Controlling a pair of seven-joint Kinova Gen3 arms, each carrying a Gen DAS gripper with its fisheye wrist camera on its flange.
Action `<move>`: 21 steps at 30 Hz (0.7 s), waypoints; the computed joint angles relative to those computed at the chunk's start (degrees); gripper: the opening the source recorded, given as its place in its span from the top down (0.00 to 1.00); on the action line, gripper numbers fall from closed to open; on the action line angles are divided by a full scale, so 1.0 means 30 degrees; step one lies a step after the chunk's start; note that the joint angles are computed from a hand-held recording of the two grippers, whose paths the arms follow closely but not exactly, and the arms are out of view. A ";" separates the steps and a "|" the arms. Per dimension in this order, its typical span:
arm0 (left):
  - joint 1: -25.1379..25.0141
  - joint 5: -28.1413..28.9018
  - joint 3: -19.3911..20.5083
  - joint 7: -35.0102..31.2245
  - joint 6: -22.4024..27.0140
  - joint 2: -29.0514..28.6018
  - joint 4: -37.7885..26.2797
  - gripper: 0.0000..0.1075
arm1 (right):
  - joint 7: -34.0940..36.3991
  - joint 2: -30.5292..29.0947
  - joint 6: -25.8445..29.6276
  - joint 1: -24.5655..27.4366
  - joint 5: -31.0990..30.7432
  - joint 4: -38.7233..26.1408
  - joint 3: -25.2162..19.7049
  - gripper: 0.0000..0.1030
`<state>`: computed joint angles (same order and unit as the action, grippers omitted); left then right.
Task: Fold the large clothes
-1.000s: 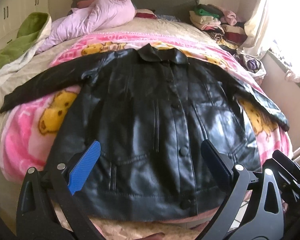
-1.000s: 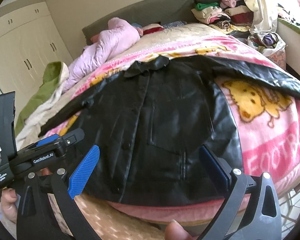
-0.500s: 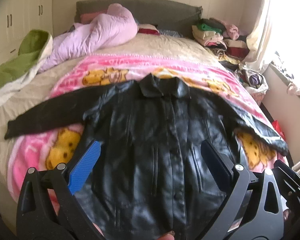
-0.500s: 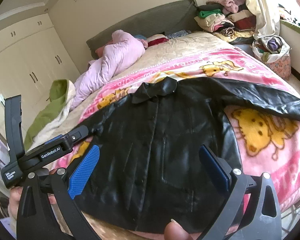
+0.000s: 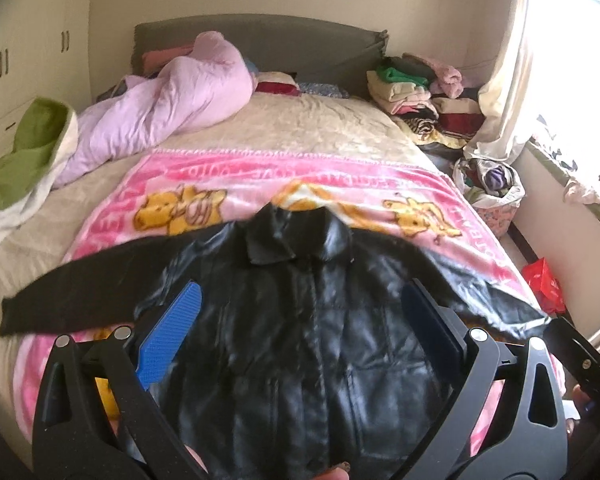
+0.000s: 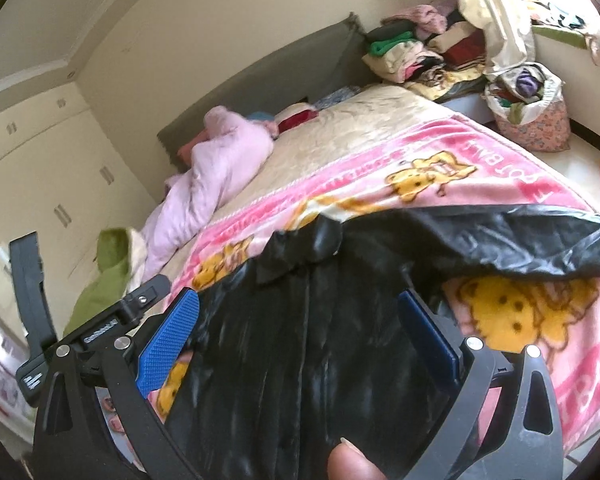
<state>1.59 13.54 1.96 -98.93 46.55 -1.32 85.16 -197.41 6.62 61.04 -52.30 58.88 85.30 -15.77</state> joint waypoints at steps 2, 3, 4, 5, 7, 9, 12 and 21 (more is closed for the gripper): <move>0.0202 -0.0129 0.0245 0.0251 0.0137 0.0523 -0.0699 0.13 | 0.0159 0.0013 0.0316 0.0267 -0.0316 -0.0215 0.0210 0.04; 0.0282 -0.0230 0.0327 0.0355 0.0181 0.0693 -0.0901 0.13 | 0.0054 -0.0101 0.0150 0.0436 -0.0377 -0.0082 0.0301 0.04; 0.0391 -0.0396 0.0430 0.0516 0.0148 0.0905 -0.1129 0.13 | -0.0189 -0.0243 0.0021 0.0675 -0.0465 0.0087 0.0417 0.04; 0.0617 -0.0845 0.0615 0.0942 0.0151 0.1304 -0.1552 0.13 | -0.0459 -0.0323 -0.0055 0.0863 -0.0501 0.0256 0.0452 0.04; 0.0829 -0.1097 0.0751 0.1229 0.0247 0.1799 -0.2014 0.13 | -0.1191 -0.0554 -0.0290 0.1276 -0.0313 0.0757 0.0522 0.04; 0.1134 -0.1436 0.0920 0.1627 0.0360 0.2484 -0.2578 0.13 | -0.1731 -0.0727 -0.0126 0.1737 -0.0411 0.1086 0.0552 0.04; 0.1632 -0.1970 0.1089 0.2156 0.0382 0.3352 -0.3215 0.13 | -0.2870 -0.1128 -0.0322 0.2459 -0.0199 0.1900 0.0510 0.04; 0.3219 -0.3640 0.1231 0.4060 0.0241 0.5367 -0.4469 0.13 | -0.6649 -0.2135 0.0102 0.4829 -0.1002 0.4623 0.0367 0.04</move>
